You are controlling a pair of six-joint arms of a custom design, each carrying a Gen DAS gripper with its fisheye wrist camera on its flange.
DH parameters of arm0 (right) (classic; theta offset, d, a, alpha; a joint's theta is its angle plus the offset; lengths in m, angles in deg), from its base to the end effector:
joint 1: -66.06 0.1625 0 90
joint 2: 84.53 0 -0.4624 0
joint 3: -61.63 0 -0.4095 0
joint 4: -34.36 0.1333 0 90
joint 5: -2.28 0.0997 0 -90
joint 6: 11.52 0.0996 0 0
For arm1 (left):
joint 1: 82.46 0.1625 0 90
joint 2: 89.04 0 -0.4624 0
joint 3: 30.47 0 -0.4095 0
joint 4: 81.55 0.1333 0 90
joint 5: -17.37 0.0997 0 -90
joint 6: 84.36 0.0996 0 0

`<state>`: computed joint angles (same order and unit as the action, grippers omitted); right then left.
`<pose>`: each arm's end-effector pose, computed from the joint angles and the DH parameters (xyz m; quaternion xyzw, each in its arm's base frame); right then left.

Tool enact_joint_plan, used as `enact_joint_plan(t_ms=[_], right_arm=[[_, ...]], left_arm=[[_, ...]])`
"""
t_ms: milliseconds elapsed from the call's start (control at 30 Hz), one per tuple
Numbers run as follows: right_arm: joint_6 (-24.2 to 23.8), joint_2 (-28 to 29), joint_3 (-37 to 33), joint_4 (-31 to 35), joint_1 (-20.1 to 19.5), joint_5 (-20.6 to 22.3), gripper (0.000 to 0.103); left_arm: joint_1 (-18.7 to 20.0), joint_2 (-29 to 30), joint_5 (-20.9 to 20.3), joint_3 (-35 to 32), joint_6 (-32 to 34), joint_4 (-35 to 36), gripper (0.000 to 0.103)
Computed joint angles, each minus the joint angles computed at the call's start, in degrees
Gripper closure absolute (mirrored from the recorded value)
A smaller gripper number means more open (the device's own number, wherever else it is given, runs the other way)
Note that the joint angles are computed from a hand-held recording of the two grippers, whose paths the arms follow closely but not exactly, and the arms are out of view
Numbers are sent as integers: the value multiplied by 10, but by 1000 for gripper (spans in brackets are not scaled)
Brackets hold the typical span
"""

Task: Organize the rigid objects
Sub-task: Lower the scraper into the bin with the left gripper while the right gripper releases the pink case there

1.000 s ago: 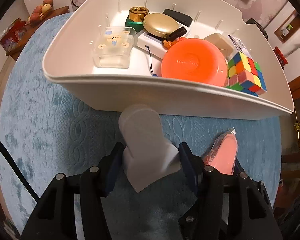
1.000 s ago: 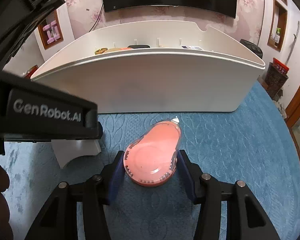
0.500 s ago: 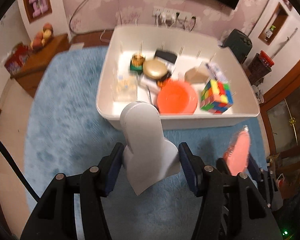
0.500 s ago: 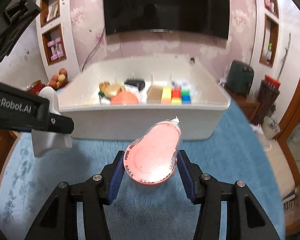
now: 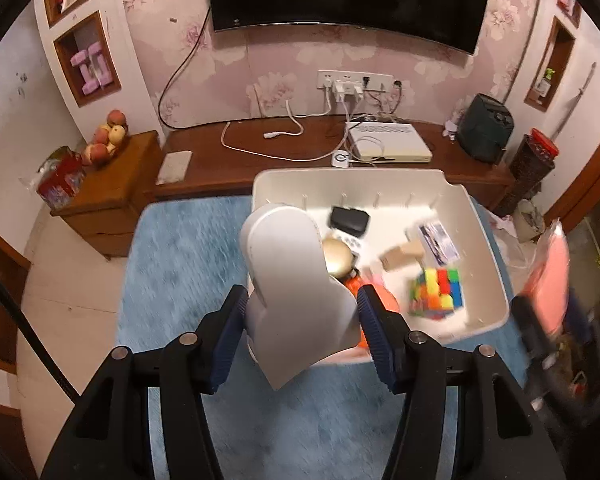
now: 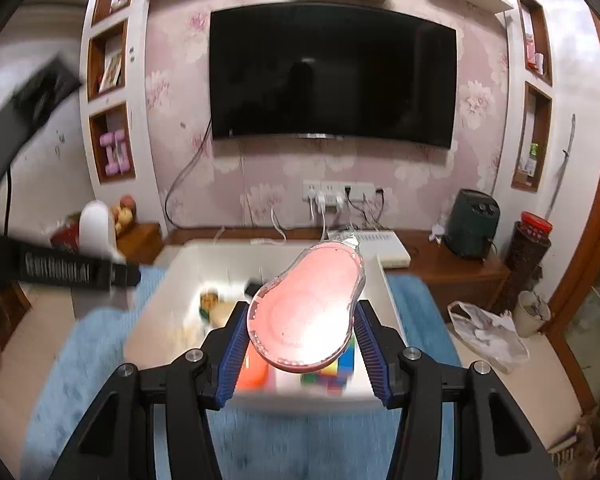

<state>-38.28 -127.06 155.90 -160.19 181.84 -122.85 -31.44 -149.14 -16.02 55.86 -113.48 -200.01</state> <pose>0.3813 -0.6148 0.1837 0.2576 -0.8251 0.4217 0.2739 -0.2718 -0.6800 0.3315 0.0665 0.8778 -0.2796 0.3832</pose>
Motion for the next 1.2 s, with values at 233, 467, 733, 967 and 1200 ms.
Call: enact_joint_plan(t_ms=[233,467,733,967,1200], right_arm=[[40,41,-148,184,-27,2,50],[52,112,-261,285,-48,-20,50],[143,144,-320,470,-73,-26,50],[174,126,-296,503,-78,-5,35],[147,97,-242,439,-60,-12,31]], left_arm=[[29,42,-14,-43,6,17,43],[60,84,-19,-63,6,39,43],[79,111,-34,-79,10,52,43],[80,105,-62,-77,1,59,28],[60,78,-55,-48,-16,49,21]])
